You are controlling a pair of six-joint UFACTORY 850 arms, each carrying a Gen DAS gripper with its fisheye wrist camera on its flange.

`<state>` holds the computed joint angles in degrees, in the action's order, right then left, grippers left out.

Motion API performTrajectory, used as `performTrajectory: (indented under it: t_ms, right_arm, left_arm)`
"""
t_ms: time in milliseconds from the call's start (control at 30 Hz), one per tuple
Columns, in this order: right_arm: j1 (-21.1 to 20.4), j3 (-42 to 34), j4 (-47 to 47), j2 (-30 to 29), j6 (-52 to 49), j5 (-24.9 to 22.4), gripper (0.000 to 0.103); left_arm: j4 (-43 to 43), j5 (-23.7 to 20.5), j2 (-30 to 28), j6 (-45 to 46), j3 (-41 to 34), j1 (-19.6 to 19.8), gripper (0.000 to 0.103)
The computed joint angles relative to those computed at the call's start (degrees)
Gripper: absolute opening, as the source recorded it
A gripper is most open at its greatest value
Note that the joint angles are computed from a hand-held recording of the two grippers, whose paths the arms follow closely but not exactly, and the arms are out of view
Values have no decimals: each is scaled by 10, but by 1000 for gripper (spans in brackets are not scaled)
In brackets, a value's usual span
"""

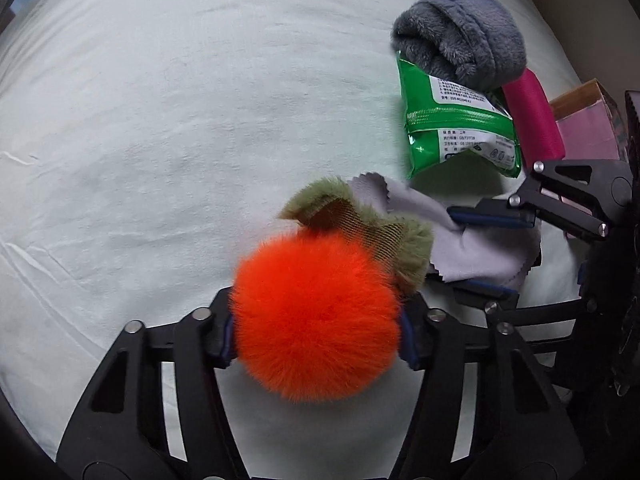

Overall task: Organize soft objects
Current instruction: 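Grasp the orange pompom with the left tool while the right tool grasps the grey cloth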

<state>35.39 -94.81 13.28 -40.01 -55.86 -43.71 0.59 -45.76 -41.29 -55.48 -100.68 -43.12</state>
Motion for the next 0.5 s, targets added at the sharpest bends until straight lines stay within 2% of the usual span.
performTrajectory:
  t_ms: [33,100,200,500]
  right_arm:
    - [0,-1,0,0,2,-1,32]
    - [-1,1,0,3,10,2,22]
    - [-3,0,0,5,26,6,12]
    - [-12,0,29,30,57,9,9]
  left_arm:
    - [0,1,0,0,0,0,44]
    - [-3,5,0,0,-1,0,39]
    - [-3,7,2,0,0,1,36]
    - [39,1,24,-37,0,-9,35]
